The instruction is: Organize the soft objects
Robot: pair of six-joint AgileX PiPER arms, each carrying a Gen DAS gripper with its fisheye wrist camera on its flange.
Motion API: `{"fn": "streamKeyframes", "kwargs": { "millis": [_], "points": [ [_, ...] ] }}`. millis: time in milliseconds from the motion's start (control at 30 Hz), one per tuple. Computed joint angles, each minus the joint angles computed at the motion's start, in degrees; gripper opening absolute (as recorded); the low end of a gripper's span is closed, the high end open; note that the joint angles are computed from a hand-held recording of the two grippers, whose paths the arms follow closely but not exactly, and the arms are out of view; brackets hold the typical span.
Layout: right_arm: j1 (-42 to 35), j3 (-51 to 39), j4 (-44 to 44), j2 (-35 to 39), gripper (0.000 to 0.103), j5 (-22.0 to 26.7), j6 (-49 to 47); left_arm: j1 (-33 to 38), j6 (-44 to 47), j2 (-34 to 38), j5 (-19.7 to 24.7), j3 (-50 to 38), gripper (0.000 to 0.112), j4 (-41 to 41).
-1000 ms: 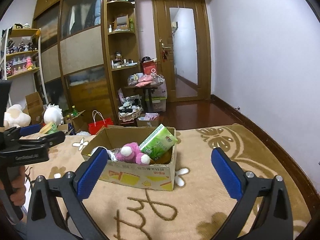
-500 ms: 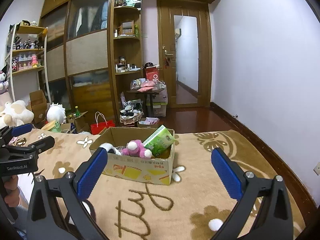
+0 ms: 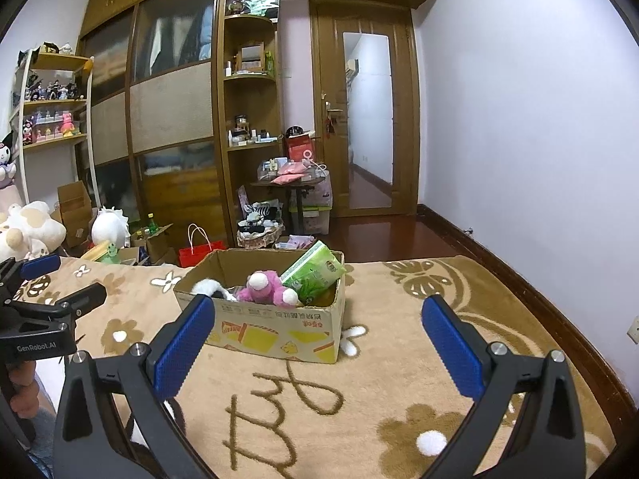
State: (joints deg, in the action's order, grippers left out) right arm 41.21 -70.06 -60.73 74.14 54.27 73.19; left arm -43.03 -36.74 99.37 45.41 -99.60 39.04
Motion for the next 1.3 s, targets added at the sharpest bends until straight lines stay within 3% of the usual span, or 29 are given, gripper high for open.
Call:
{"fn": "streamKeyframes", "kwargs": {
  "millis": [567,1300],
  "points": [
    [-2.2,1.5,0.9,1.7,0.103,-3.0,0.5,0.8,0.1,1.3,-0.2,-1.1,0.100,0.0],
    [-2.1,1.8,0.3,1.8,0.103,-3.0,1.2,0.6,-1.3,1.6,-0.6,-1.0,0.100,2.0]
  ]
}}
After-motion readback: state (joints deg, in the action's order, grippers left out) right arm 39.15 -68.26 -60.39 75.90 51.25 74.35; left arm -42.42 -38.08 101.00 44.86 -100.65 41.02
